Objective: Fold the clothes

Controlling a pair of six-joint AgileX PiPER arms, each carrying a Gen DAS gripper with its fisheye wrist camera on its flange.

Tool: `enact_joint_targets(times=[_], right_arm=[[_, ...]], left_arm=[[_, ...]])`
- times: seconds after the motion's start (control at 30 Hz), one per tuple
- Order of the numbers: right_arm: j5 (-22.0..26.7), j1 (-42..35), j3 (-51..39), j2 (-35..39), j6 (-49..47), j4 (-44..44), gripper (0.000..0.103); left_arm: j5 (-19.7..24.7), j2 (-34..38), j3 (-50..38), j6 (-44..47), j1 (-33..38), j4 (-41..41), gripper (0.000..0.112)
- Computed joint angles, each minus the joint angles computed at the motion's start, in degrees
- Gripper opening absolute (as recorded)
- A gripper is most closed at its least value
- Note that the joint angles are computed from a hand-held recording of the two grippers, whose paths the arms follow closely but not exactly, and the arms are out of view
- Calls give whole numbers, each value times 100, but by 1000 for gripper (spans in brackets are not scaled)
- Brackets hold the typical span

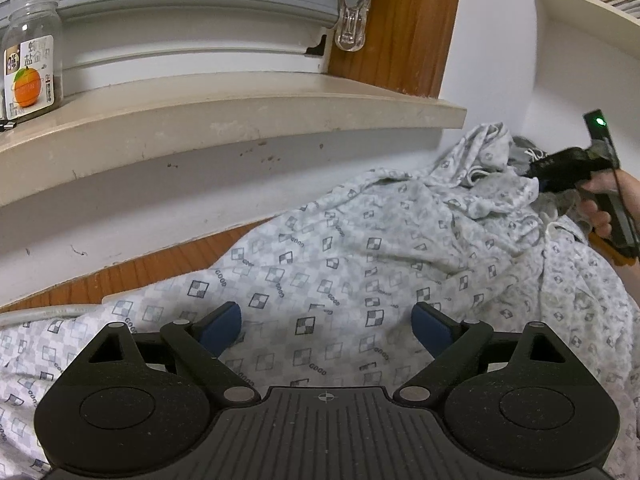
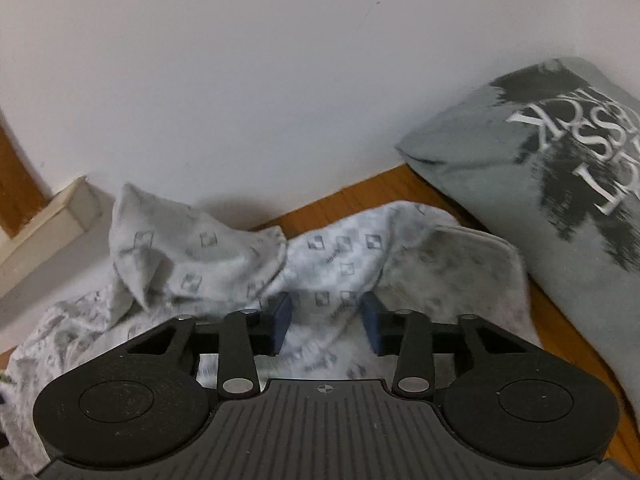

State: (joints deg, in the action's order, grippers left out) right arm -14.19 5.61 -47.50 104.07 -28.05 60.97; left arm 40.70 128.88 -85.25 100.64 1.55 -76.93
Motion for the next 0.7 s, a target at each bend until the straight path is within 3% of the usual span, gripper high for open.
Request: enact_joint_targets(times=[0.03, 0.1, 0.2, 0.23, 0.27, 0.33, 0.47, 0.57, 0.63, 0.7], right_arm=[[-167, 55, -90, 40, -354, 258, 4], [-874, 279, -173, 9, -810, 508, 4], [-2348, 645, -131, -117, -362, 215, 3], [-2640, 721, -180, -133, -462, 370, 6], [-2704, 741, -302, -153, -789, 695, 12], [-2283, 612, -374, -287, -1266, 1065, 18], [-2214, 678, 427, -808, -1490, 1043, 23], [-1738, 562, 862, -1068, -2281, 1720, 30], [-1600, 602, 1257, -1162, -2185, 1687, 32], [-1780, 880, 1772, -1268, -1706, 1485, 33]], left_arm=[[-6, 5, -12, -16, -9, 13, 94], [16, 24, -53, -70, -8, 65, 94], [28, 44, -93, -112, -5, 91, 94], [30, 47, -100, -118, -4, 90, 94], [22, 50, -105, -127, -9, 98, 94], [6, 46, -102, -119, -19, 102, 94], [-42, 20, -46, -12, -41, 57, 95], [-11, 53, -119, -157, -55, 243, 97], [-9, 67, -158, -246, -74, 385, 97], [-10, 57, -127, -187, -69, 344, 97]])
